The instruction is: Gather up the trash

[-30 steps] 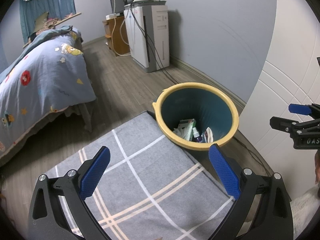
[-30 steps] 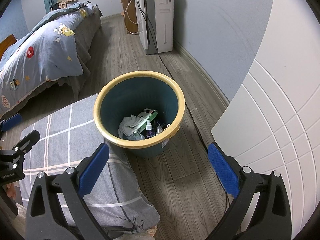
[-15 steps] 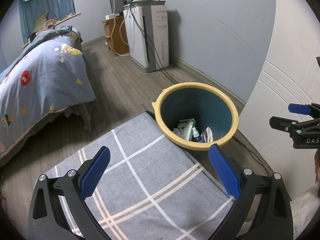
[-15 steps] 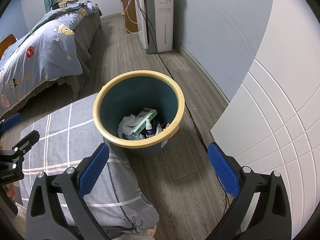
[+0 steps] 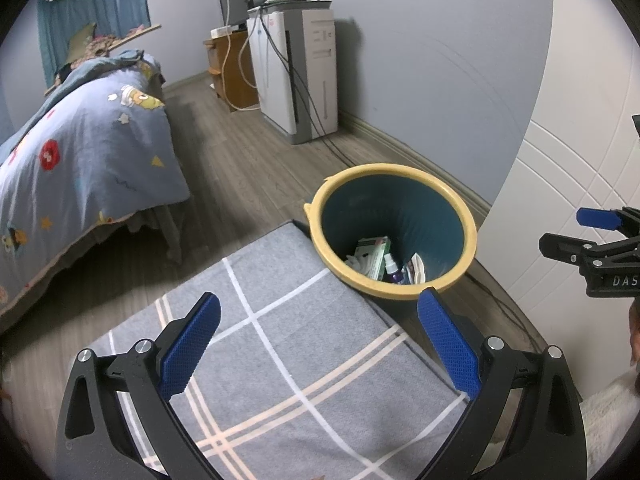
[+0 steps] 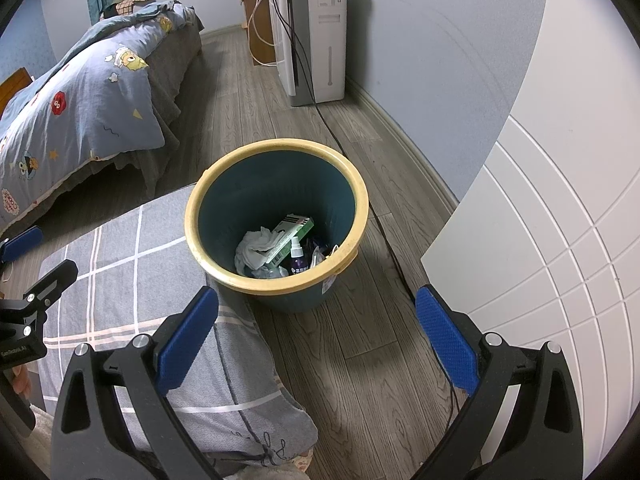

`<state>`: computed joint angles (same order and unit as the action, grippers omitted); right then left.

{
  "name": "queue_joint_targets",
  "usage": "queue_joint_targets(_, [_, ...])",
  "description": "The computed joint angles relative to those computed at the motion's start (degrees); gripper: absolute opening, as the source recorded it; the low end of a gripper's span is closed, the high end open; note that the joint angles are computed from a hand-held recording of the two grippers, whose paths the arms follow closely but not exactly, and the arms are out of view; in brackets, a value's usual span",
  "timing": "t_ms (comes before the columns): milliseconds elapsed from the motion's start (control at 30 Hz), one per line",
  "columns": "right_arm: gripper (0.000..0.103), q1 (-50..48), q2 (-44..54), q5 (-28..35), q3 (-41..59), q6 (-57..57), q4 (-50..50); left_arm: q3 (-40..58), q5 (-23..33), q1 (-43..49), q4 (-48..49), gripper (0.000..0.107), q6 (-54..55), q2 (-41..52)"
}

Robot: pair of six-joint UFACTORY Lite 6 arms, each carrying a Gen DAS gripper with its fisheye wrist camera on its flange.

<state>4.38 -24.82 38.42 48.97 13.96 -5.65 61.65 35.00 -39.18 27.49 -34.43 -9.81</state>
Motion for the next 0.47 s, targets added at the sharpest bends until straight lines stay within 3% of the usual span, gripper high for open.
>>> queue_joint_targets(333, [0.097, -0.2, -0.6, 0.1, -0.4, 0.5, -0.6, -0.7, -0.8, 0.7, -0.3, 0.098, 2.1, -1.2])
queue_joint_targets(467, [0.097, 3.0, -4.1, 1.4, -1.8, 8.3, -6.6, -1.2, -1.2, 1.8, -3.1, 0.098, 4.9, -1.8])
